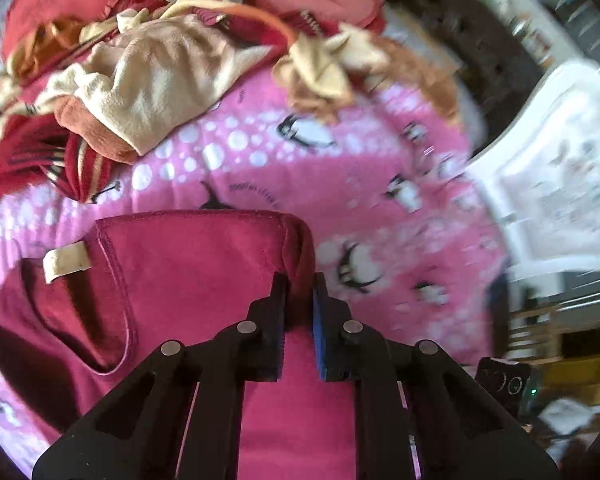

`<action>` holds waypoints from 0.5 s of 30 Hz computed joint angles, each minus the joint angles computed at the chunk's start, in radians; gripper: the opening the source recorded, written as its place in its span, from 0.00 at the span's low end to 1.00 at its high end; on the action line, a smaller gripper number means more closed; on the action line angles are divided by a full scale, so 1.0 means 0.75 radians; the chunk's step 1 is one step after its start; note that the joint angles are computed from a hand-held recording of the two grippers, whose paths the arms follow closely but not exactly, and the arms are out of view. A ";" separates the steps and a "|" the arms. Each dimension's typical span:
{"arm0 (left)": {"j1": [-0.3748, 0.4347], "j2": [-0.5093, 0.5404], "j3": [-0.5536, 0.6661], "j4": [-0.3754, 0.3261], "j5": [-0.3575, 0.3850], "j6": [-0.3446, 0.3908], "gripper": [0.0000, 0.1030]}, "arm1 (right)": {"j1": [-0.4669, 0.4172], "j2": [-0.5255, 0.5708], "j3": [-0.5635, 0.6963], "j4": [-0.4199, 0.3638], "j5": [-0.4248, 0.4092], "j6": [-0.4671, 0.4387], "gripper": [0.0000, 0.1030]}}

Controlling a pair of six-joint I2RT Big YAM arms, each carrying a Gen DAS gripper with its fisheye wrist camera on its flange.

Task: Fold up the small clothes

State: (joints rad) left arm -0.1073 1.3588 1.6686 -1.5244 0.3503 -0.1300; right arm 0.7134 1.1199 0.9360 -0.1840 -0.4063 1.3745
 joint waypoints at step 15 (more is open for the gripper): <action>0.053 -0.088 -0.056 0.089 -0.055 0.015 0.16 | 0.068 -0.008 0.234 -0.571 0.315 -0.453 0.76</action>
